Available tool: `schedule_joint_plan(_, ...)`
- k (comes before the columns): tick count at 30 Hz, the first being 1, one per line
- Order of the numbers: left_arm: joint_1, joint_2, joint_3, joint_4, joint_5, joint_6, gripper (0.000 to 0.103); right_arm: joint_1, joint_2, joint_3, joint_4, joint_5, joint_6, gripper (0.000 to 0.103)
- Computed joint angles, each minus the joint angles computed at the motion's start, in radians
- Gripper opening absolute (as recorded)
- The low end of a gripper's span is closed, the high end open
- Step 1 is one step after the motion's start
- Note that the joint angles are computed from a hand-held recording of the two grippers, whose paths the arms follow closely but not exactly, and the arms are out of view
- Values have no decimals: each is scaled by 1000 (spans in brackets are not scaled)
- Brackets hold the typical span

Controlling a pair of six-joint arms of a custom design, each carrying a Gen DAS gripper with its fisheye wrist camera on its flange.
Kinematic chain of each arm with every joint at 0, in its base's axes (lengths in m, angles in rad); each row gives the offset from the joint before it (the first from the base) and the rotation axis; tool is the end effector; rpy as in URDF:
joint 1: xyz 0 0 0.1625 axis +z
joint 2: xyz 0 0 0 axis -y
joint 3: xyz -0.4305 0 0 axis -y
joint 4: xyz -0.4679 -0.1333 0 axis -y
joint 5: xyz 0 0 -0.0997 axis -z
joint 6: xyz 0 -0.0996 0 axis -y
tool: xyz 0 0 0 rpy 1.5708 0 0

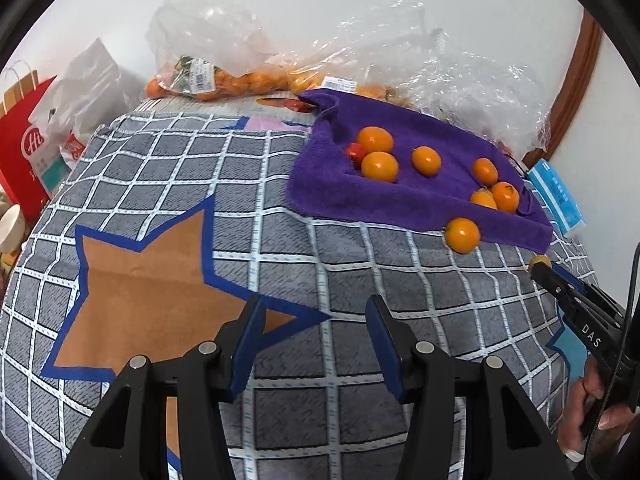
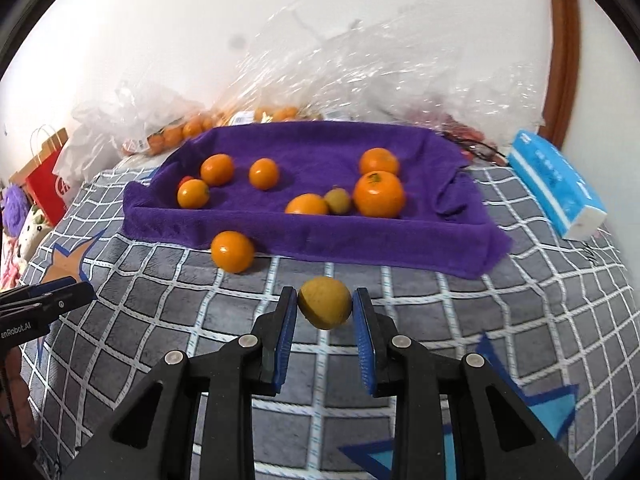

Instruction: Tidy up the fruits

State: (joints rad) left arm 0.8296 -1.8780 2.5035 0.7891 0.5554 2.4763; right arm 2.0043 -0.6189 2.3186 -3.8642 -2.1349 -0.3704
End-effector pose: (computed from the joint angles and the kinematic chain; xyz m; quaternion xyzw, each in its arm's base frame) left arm 0.0535 -0.2643 0.2315 -0.0048 0.8720 -0.3654 0.3256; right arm 0.2492 -0.3477 -0.0658 0.2844 -0.8771 0.2892 0.2572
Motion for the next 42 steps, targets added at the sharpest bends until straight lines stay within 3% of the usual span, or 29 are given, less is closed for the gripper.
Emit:
schedule_joint_plan(10,-55,122,-23,20,16,-65,50,-50,-59,54,14,0,9,28)
schedule_joint_plan(19,-44,216,-57,-36,33,-29,50,-94,-95,77,39,33,35,29)
schedule_joint_plan(26,-21,263,-77,-80,60,4,50,-120,-62,82,-27,33,-7,29)
schedule_joint_plan(30,27,288,-94,-105,85,23,60,-104,-35,76,-102,-8,-68,29)
schedule_joint_plan(42,-34,318,-32,-175,-27,-1,67,-132,-62,93,-81,36,-21,28)
